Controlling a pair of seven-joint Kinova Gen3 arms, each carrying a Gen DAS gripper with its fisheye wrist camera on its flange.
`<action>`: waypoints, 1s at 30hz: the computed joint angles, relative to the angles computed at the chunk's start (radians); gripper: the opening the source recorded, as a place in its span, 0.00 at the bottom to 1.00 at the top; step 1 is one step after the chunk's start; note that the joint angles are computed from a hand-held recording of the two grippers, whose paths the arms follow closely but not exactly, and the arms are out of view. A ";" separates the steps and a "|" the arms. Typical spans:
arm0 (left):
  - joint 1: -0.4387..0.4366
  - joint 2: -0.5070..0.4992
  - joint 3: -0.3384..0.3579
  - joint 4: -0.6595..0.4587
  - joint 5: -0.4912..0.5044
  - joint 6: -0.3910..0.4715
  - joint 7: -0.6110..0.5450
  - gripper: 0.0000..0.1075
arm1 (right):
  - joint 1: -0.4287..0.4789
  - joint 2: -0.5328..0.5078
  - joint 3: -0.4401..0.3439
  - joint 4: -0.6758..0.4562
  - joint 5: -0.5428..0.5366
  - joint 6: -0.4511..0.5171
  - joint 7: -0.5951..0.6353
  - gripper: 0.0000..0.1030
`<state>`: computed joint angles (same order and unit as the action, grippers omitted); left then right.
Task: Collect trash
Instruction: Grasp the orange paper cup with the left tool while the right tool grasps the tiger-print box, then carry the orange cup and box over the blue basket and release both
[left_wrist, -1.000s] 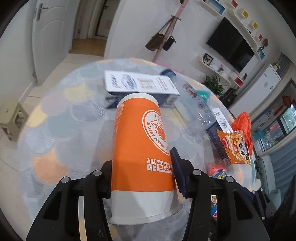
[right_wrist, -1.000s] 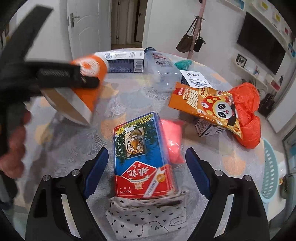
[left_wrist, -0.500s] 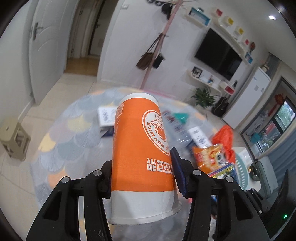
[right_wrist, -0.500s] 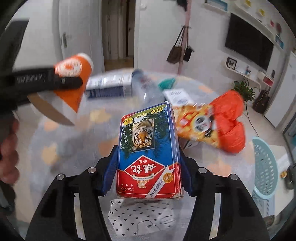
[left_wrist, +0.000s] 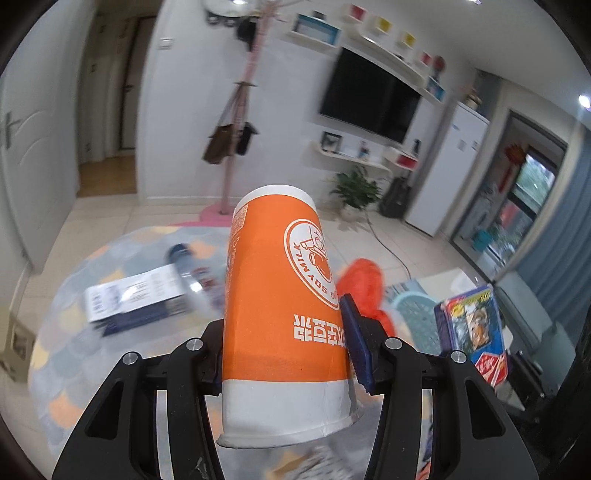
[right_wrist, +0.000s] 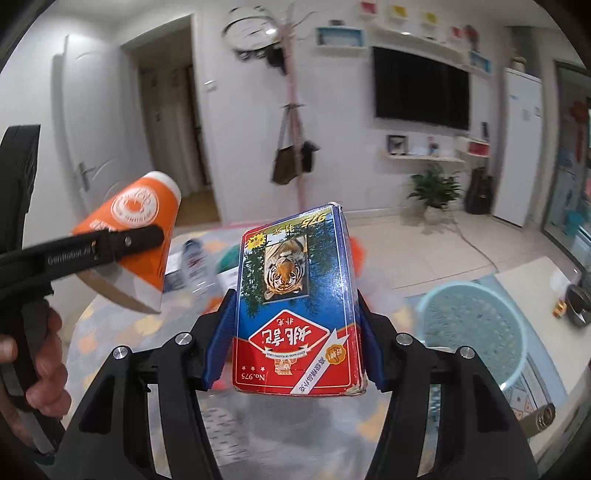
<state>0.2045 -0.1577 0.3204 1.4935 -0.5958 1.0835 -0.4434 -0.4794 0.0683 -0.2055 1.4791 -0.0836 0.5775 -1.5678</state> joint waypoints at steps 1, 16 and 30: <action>0.004 0.022 0.004 -0.019 -0.001 -0.002 -0.011 0.45 | 0.006 -0.001 0.013 0.002 0.016 -0.010 -0.025 0.54; 0.140 0.416 -0.102 -0.413 0.157 -0.025 -0.332 0.45 | 0.109 0.164 0.133 -0.100 0.121 0.009 -0.252 0.54; 0.142 0.732 -0.161 -0.745 0.426 0.069 -0.592 0.46 | 0.210 0.396 0.154 -0.268 0.097 0.165 -0.270 0.54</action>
